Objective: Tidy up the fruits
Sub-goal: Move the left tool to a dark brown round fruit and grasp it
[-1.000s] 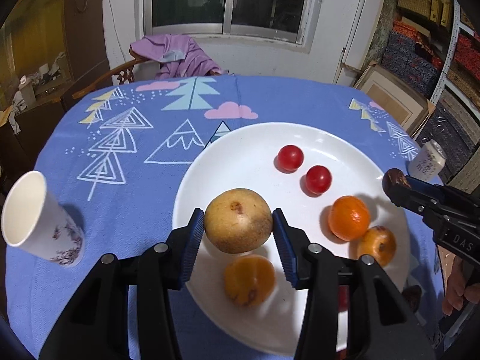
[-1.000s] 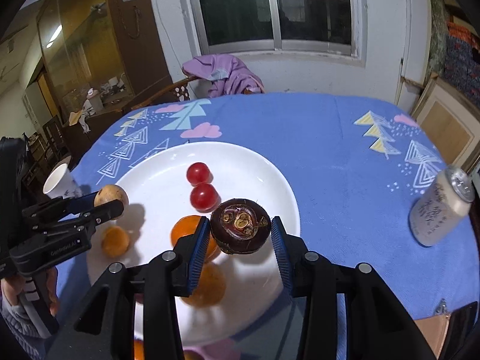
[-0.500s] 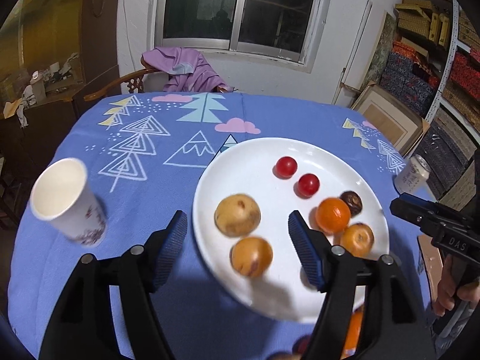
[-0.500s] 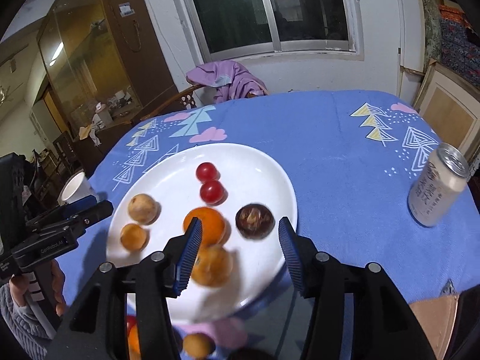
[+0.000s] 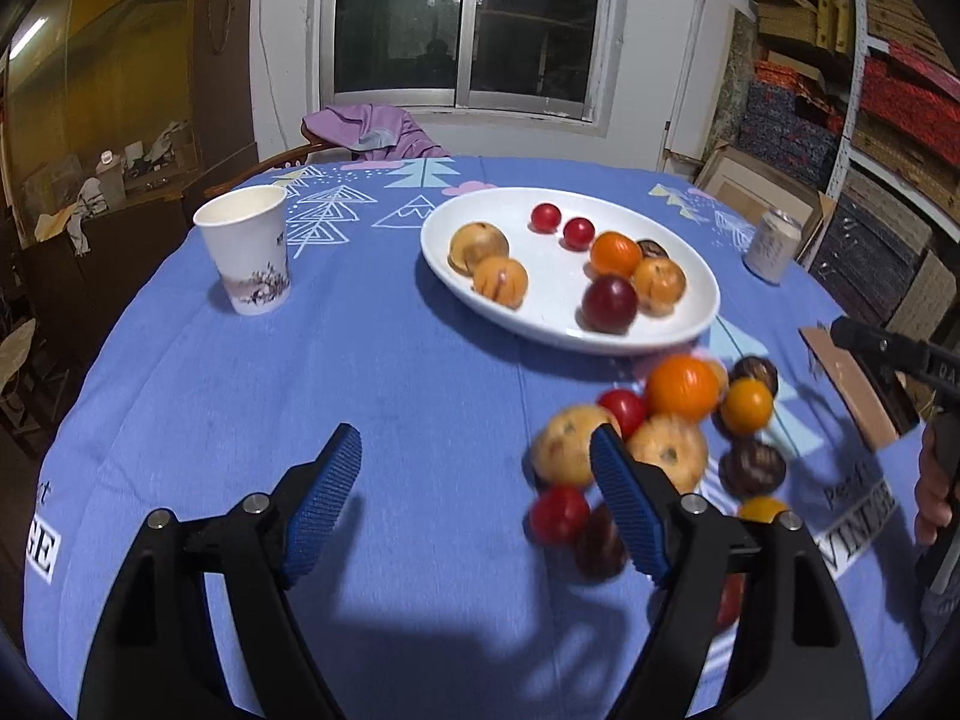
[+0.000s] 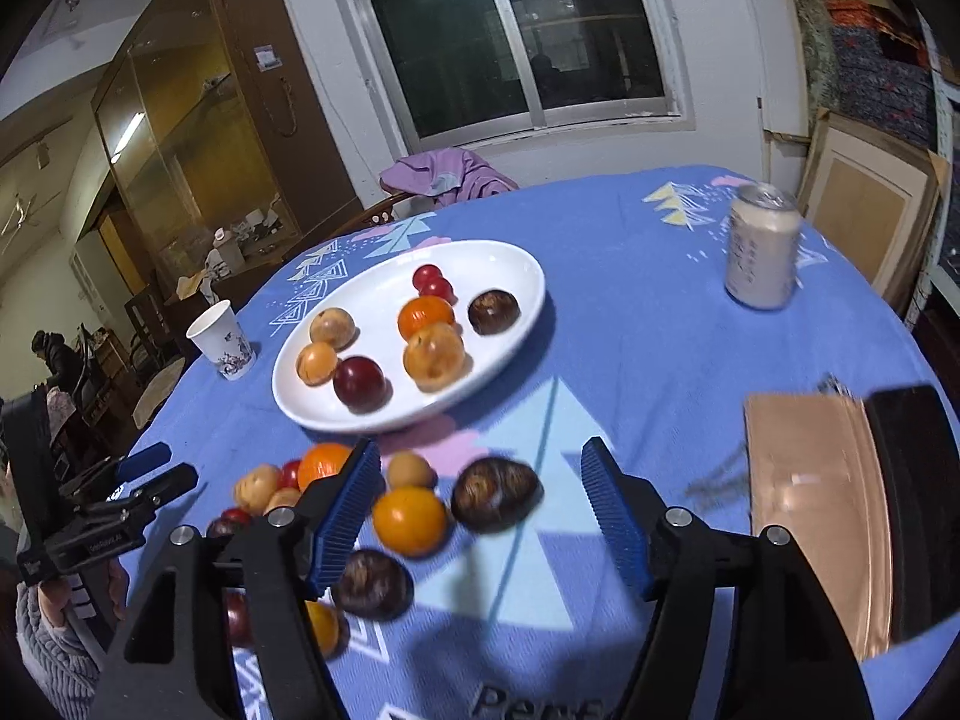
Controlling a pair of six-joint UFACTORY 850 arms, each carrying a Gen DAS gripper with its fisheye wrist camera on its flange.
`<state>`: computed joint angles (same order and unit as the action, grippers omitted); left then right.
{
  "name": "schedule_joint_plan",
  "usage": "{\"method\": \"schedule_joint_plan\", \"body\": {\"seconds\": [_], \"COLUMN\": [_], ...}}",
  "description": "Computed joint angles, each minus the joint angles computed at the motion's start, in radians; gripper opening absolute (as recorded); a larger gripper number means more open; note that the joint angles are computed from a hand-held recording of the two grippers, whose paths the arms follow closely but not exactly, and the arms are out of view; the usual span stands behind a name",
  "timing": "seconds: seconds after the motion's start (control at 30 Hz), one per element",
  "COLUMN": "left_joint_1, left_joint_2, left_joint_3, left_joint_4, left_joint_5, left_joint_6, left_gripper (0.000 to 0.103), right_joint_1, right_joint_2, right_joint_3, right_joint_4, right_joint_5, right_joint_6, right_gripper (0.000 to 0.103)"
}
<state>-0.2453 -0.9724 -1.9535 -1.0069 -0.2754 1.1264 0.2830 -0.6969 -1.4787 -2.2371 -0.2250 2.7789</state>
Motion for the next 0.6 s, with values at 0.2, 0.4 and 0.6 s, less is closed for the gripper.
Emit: {"method": "schedule_joint_plan", "body": {"seconds": [0.2, 0.4, 0.6], "left_joint_1": [-0.015, -0.030, -0.052], "left_joint_2": [0.039, 0.024, 0.000], "left_joint_3": [0.088, 0.069, 0.041], "left_joint_4": [-0.146, -0.072, 0.216], "left_joint_5": [0.037, 0.002, 0.035], "left_joint_6": [0.211, 0.181, -0.057], "left_gripper": [0.077, 0.077, 0.077], "right_joint_1": [-0.018, -0.016, -0.013], "right_joint_2": [0.018, 0.006, 0.008], "right_joint_3": [0.048, 0.029, 0.031], "right_joint_4": [-0.210, -0.238, -0.247], "right_joint_5": [-0.005, 0.013, 0.010], "right_joint_6": [0.274, 0.294, 0.297], "right_gripper": [0.071, 0.072, 0.073]}}
